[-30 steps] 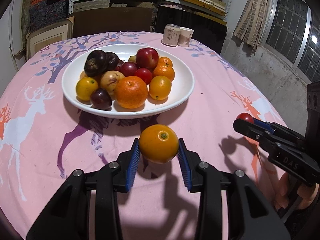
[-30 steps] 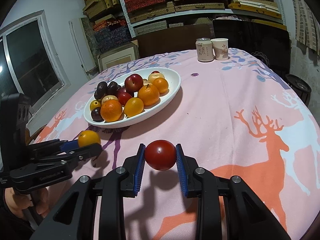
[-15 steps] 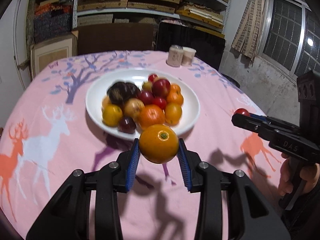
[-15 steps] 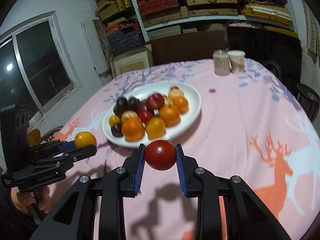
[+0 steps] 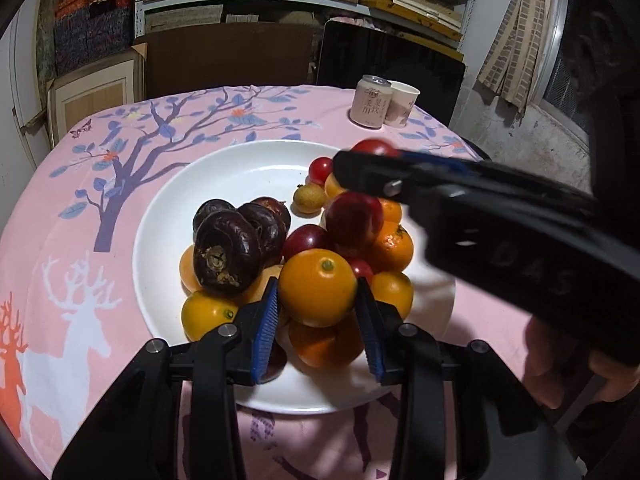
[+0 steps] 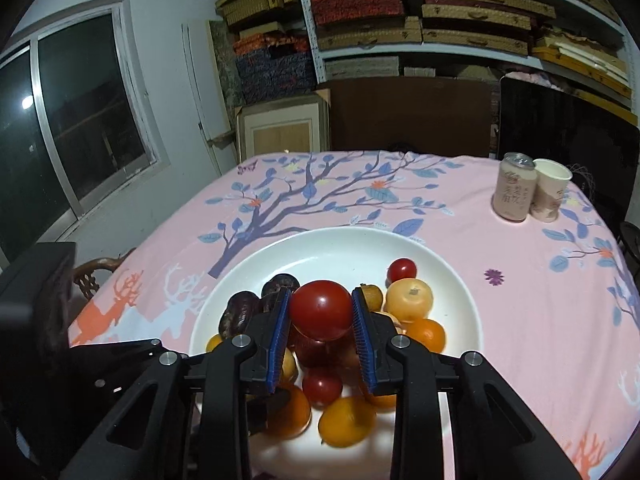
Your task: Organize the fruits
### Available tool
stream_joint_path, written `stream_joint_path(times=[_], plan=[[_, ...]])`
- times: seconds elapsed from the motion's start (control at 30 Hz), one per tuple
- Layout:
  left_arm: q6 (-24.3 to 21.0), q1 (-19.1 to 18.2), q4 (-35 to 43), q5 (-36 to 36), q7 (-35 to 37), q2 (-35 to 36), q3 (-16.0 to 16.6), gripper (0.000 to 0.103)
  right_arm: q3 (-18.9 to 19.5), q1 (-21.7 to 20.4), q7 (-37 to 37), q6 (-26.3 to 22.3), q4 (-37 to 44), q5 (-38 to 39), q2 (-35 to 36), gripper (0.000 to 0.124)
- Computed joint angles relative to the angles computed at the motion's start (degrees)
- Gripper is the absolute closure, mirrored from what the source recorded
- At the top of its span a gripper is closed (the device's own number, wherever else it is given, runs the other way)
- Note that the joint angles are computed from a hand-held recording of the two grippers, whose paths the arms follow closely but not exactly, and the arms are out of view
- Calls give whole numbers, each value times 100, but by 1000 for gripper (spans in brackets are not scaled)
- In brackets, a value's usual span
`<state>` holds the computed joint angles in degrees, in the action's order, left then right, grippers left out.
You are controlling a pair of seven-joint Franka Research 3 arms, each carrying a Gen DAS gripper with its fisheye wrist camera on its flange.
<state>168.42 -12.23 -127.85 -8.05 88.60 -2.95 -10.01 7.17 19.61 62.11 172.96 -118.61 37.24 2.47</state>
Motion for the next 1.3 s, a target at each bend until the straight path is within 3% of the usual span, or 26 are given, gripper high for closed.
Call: stream_joint_path(times=[0.07, 0.13, 0.23, 0.33, 0.4, 0.47, 0.6, 0.7, 0.8, 0.9, 1.03, 1.3], plan=[[30, 0, -2, -59, 65, -8, 14, 54, -10, 10, 102, -57, 117, -90, 121, 74], [145, 55, -98, 215, -179, -95, -14, 33, 98, -18, -206, 183, 43, 292, 76, 66], [270, 172, -333, 956, -749, -338, -72, 21, 155, -11, -784, 171, -140, 981, -165, 65], [257, 54, -673, 996, -876, -694, 55, 8, 28, 136, -1199, 154, -616, 1601, -661, 48], [20, -113, -900, 825, -777, -960, 204, 5, -48, 243, -1011, 279, -1165, 1552, -1116, 31], [-295, 27, -1146, 1101, -1123, -1254, 79, 5, -135, 344, -840, 243, -1642, 1480, -1527, 25], [-637, 14, -1735, 1300, -1585, -1894, 61, 5, 303, -221, 517, -145, -2658, 227, -2391, 25], [-721, -291, -2106, 1081, -1663, -2343, 256, 5, 388, -248, 1093, -80, -3259, 20, -2934, 25], [-667, -364, -2434, 1150, -1880, -2842, 179, 5, 728, -476, 1648, 33, -3723, -352, -3458, 25], [-754, -347, -2639, 1400, -2139, -3354, -12, 5, 941, -603, 2004, 27, -4015, -668, -3933, 25], [-1037, -119, -2808, 1907, -2723, -4138, -404, 5, 840, -392, 2224, -170, -4345, -930, -4651, 25], [-1858, -126, -2875, 2388, -3474, -5175, -545, 5, 965, -395, 2830, -371, -4801, -1590, -5889, 25]])
